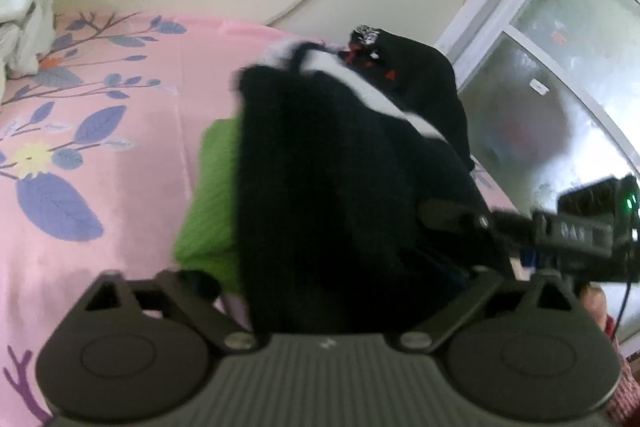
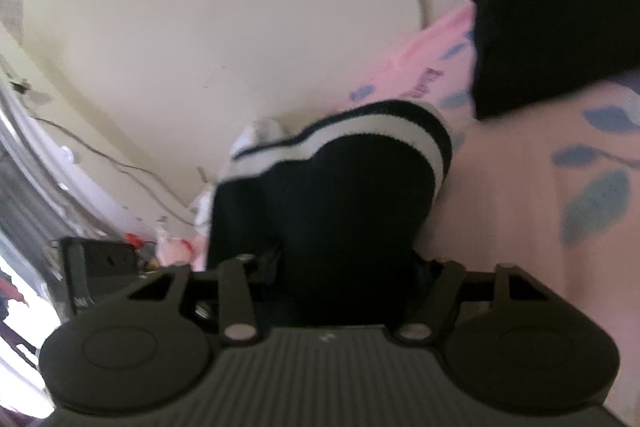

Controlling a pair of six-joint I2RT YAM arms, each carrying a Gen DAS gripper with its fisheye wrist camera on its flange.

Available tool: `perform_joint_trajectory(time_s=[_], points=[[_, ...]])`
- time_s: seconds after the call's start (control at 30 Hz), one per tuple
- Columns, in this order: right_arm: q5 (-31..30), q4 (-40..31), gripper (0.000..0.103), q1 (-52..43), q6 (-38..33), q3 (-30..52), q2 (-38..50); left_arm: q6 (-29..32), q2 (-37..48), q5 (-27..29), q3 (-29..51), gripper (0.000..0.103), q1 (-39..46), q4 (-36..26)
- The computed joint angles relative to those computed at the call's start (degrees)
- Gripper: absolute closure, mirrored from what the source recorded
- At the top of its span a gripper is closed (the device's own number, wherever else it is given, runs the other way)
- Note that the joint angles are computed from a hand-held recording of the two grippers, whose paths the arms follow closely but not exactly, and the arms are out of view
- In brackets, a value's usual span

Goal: Fold small clothes

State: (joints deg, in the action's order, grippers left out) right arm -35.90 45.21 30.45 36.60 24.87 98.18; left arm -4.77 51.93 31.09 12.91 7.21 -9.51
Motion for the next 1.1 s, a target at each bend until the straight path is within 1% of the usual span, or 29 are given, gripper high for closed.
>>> perform_joint_trajectory(time_s=[0.07,0.1,0.13,0.17,0.23,0.27,0.37,0.43,0.5,0.53,0.57,0.6,0.63,0.67,0.7,0.73,0.77,0.8,0.83,0.87,0.9,0.93,0.97,1.0,1.03,1.1], points=[[-3.78,0.03,0.047,-1.88,0.27,2.07,0.24,-1.94,2.52,1.79,3.21,0.019,-0.13,-0.48],[-4.98,-0.12,0.047,-3.07,-0.17,3.06,-0.26,-1.59,3.71,3.31,5.81,0.021,0.79,-1.75],[-6.06,-0.45,0.047,-4.73,-0.95,3.73,-1.43,-2.46,5.02,3.27,8.45,0.022,-0.11,-1.78],[-6.54,-0.94,0.047,-6.31,-1.72,4.77,-2.77,-3.62,7.04,2.34,11.73,0.022,-2.10,-1.01],[-6.32,-0.93,0.047,-9.70,-2.91,6.81,-5.48,-5.69,11.61,-1.53,18.62,0.021,-7.74,1.29],[-6.21,0.23,0.047,-11.97,-2.65,8.03,-6.06,-6.21,15.16,-4.03,22.94,0.019,-11.08,3.16],[-5.67,4.27,0.048,-18.11,1.31,13.16,-2.60,-5.73,28.02,-9.34,36.38,0.012,-18.11,7.43],[-4.14,3.05,0.047,-21.42,2.77,18.36,1.61,-6.71,38.48,-11.38,46.53,0.009,-20.71,8.07],[-1.40,-2.88,0.048,-23.52,1.28,24.48,6.82,-9.19,50.28,-12.22,57.95,0.008,-22.04,5.45],[0.88,-8.11,0.048,-24.02,-0.15,28.33,9.80,-10.47,55.50,-12.90,62.87,0.008,-22.43,3.51],[3.86,-13.83,0.051,-24.09,-1.37,32.58,13.60,-12.12,61.38,-14.19,68.65,0.010,-22.85,0.44],[5.44,-16.48,0.058,-24.33,-1.42,35.83,18.05,-13.53,67.76,-15.62,75.18,0.013,-23.20,-4.07],[4.49,-12.95,0.063,-24.96,0.39,36.28,21.84,-14.41,72.60,-16.25,79.64,0.000,-23.38,-7.07],[1.43,-5.95,0.064,-26.06,3.56,35.18,25.11,-16.66,75.79,-13.43,81.21,0.000,-22.53,-6.60],[0.92,-5.40,0.065,-26.52,4.05,35.20,25.50,-18.91,77.01,-8.68,79.90,0.000,-21.19,-2.89],[1.97,-8.91,0.065,-26.29,1.61,35.86,23.97,-20.19,77.21,-5.72,77.76,0.000,-20.21,1.34],[2.97,-10.20,0.065,-26.05,-1.40,35.63,22.98,-19.81,77.03,-5.58,76.64,0.000,-19.99,3.05],[4.27,-9.29,0.063,-25.44,-2.81,35.16,22.87,-18.81,76.38,-6.79,75.43,0.000,-20.17,4.27],[5.54,-7.37,0.060,-24.79,-2.75,34.42,22.95,-17.71,75.30,-8.53,73.91,0.000,-20.54,5.58],[6.86,-6.12,0.053,-24.20,-3.24,33.57,22.61,-16.42,73.85,-10.53,72.31,0.000,-20.98,6.33],[7.97,-5.53,0.049,-23.65,-4.56,32.78,22.02,-15.44,72.37,-12.30,70.95,0.000,-21.43,6.52],[9.22,-4.78,0.041,-22.91,-5.89,31.45,21.00,-14.66,70.51,-14.14,69.10,0.000,-21.90,6.86],[11.25,-4.69,0.037,-22.14,-6.93,29.93,19.36,-13.90,67.89,-16.57,66.16,0.000,-22.50,7.78],[12.55,-4.60,0.036,-22.52,-7.85,29.36,19.17,-13.37,65.92,-18.78,63.82,0.000,-23.38,8.98],[15.40,-5.24,0.033,-21.84,-8.21,27.69,16.95,-12.22,63.26,-20.25,60.47,0.000,-23.70,10.40],[19.66,-4.51,0.033,-21.07,-7.70,23.59,12.91,-10.40,57.78,-23.77,53.11,0.000,-24.42,13.62]])
